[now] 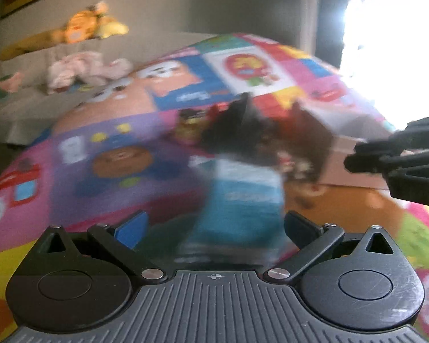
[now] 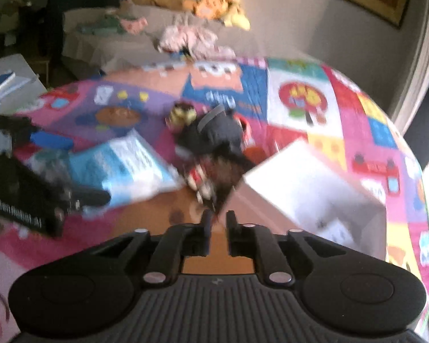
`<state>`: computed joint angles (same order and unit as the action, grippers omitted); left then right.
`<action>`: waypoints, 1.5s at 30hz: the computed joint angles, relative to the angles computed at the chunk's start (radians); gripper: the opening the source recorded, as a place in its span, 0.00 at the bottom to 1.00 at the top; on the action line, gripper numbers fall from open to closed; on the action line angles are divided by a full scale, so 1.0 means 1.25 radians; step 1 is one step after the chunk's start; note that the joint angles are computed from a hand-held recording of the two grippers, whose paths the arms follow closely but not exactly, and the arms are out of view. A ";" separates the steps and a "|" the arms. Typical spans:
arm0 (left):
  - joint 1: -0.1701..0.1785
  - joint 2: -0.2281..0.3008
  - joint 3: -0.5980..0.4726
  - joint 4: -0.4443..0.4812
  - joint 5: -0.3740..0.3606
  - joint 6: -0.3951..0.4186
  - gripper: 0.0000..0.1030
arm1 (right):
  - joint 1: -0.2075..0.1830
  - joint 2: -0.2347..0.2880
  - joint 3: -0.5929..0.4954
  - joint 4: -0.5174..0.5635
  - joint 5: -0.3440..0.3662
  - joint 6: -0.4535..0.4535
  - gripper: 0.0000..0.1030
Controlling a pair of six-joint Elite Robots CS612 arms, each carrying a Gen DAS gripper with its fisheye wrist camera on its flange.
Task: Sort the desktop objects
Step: 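Reach the right tool to the keychain doll and grasp it, then set the keychain doll on the mat beside the box and open the right tool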
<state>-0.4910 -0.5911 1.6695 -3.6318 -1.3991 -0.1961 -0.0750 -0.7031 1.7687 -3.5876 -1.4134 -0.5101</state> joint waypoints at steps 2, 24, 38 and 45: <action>0.006 -0.003 0.003 0.011 0.012 -0.034 1.00 | 0.019 0.026 -0.030 -0.026 -0.027 -0.040 0.22; 0.028 0.005 0.006 -0.037 -0.054 -0.098 1.00 | 0.006 -0.011 0.031 -0.009 -0.029 0.002 0.26; -0.006 -0.011 0.012 0.022 -0.039 0.054 1.00 | -0.067 -0.011 0.136 -0.080 -0.083 0.289 0.80; -0.032 -0.010 0.010 -0.031 -0.019 0.162 1.00 | -0.084 -0.003 0.142 -0.088 -0.043 0.347 0.99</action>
<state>-0.5306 -0.6040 1.6826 -3.6711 -1.4233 0.0064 -0.1806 -0.7068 1.9466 -3.6972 -1.4669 -0.0764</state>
